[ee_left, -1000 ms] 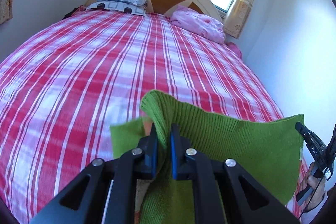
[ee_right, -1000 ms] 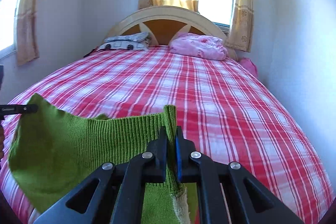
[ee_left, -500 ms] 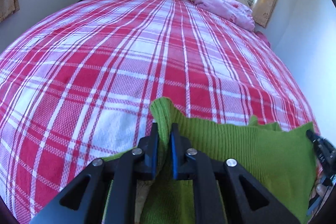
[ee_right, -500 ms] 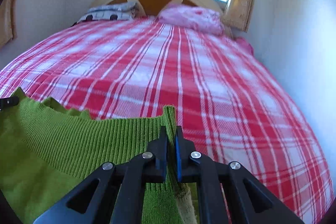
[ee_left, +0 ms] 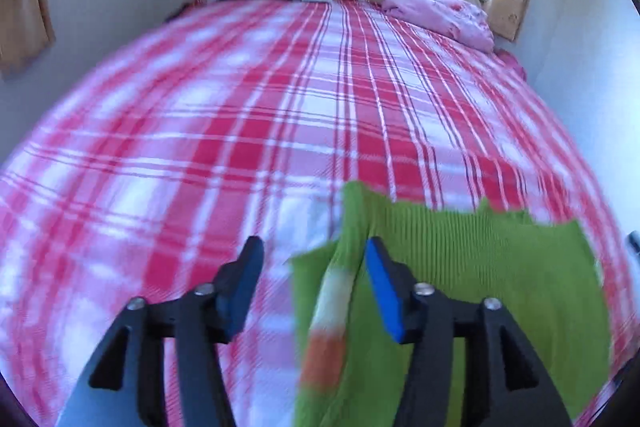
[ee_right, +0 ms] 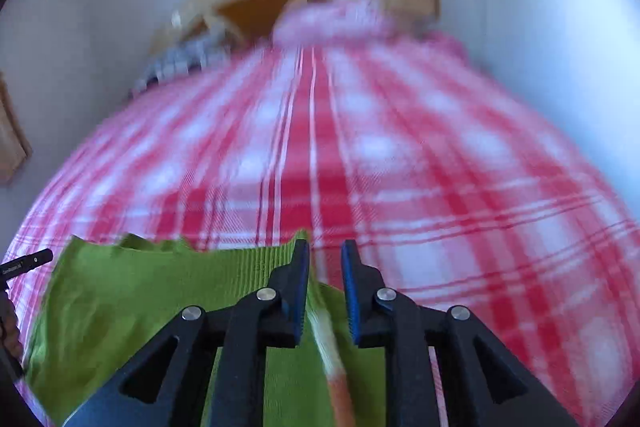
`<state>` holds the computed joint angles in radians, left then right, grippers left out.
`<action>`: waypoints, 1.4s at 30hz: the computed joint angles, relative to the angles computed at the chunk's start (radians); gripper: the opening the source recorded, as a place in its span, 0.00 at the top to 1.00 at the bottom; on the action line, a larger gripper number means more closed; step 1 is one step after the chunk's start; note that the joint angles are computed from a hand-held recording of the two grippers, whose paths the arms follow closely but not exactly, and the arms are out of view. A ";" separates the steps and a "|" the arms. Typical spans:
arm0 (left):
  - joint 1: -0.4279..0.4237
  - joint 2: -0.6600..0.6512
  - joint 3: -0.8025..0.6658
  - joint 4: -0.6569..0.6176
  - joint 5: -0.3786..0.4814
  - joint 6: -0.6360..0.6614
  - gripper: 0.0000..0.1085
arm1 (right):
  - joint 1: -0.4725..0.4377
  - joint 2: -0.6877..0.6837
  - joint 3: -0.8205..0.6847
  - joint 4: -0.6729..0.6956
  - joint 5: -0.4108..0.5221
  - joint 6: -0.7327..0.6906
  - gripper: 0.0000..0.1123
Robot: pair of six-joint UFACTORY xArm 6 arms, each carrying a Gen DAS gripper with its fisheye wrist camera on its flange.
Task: Fold small clothes
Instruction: 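Lift the folded edge with both grippers and fold it over toward the collar, then open both grippers and move them back from the folded sweater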
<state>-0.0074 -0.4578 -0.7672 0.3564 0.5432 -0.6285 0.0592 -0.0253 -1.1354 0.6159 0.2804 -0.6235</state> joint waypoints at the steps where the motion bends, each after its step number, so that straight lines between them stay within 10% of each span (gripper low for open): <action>1: -0.011 -0.030 0.018 0.021 0.016 -0.007 0.47 | -0.001 -0.066 0.066 0.016 -0.023 -0.040 0.85; 9: -0.223 -0.288 0.238 0.047 0.111 -0.188 0.47 | 0.029 -0.412 0.450 -0.069 0.107 -0.024 0.85; 27: -0.577 -0.719 0.452 0.302 0.579 -0.713 0.34 | 0.054 -0.407 0.555 0.040 0.005 -0.109 0.84; 42: -0.387 -0.522 0.406 0.208 0.282 -0.695 0.25 | 0.053 -0.414 0.557 0.082 0.011 -0.137 0.83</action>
<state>-0.3941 -0.9794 -0.3617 0.5644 0.8255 -1.3231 0.1126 -0.4393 -0.5780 0.6980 0.2912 -0.7603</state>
